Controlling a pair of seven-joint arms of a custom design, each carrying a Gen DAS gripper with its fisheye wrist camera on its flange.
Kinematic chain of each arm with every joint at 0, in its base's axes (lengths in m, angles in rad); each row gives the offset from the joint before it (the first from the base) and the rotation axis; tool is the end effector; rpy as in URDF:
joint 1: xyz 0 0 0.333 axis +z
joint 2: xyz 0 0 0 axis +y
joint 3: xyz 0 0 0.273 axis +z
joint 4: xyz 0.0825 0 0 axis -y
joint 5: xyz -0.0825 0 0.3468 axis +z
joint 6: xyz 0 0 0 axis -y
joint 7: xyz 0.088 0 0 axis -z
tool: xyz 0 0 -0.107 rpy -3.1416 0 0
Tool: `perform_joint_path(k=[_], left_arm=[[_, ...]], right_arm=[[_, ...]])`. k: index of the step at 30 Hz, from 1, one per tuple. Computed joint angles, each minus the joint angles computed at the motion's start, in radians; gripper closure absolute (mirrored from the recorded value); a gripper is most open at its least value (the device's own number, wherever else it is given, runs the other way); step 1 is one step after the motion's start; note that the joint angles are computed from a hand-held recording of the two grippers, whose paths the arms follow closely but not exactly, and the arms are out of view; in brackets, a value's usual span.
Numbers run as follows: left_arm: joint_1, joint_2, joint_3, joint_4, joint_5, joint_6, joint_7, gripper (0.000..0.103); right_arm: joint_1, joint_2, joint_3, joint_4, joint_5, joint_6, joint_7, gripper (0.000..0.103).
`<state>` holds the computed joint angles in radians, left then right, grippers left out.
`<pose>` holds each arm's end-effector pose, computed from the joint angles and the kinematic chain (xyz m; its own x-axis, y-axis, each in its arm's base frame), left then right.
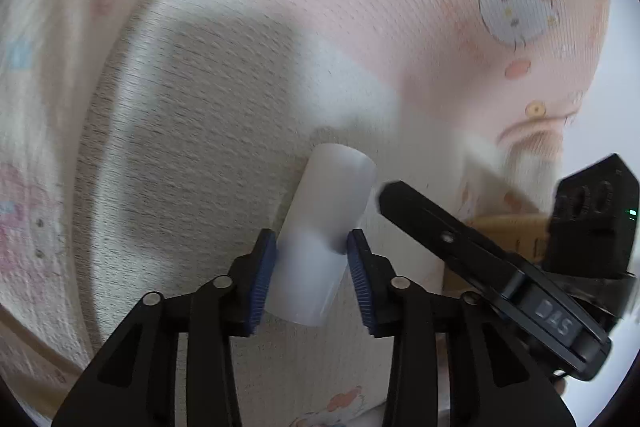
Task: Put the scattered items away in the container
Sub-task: 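Close both grippers together around the last white tube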
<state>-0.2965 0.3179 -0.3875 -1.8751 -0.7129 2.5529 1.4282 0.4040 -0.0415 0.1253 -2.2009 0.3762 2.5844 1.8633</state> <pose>0.4887 -0.3669 0.3718 0.0072 -0.7693 0.6389 -0.9975 -0.0507 -0.0497 0.4597 0.2617 0.4229 0.0180 -0.9194 -0.3929 -0.9605 0.0933 -0.2621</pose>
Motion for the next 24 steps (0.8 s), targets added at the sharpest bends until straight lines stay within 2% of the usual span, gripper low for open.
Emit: perform_joint_path(k=[3, 7, 12, 17, 22, 24], left_arm=[[-0.004, 0.005, -0.008, -0.002, -0.014, -0.008, -0.01, 0.053], [-0.013, -0.026, -0.009, -0.047, -0.03, 0.035, -0.016, 0.053], [-0.028, -0.01, -0.019, -0.037, -0.063, 0.072, -0.033, 0.055], [-0.012, 0.003, -0.051, -0.047, -0.174, 0.135, -0.02, 0.055], [-0.015, 0.007, -0.054, -0.041, -0.194, 0.159, 0.003, 0.059], [-0.013, 0.015, -0.053, -0.031, -0.193, 0.154, 0.005, 0.059]], right_arm=[[-0.002, -0.077, -0.001, -0.074, -0.038, -0.003, 0.055, 0.062], [0.001, -0.13, 0.005, -0.125, -0.096, -0.031, 0.08, 0.062], [0.022, -0.137, 0.022, -0.138, -0.187, -0.063, 0.077, 0.062], [0.049, -0.136, 0.011, -0.147, -0.147, -0.045, 0.004, 0.056], [0.041, -0.086, 0.013, -0.118, -0.155, -0.017, 0.016, 0.056], [0.043, -0.052, 0.004, -0.102, -0.097, -0.006, -0.009, 0.056]])
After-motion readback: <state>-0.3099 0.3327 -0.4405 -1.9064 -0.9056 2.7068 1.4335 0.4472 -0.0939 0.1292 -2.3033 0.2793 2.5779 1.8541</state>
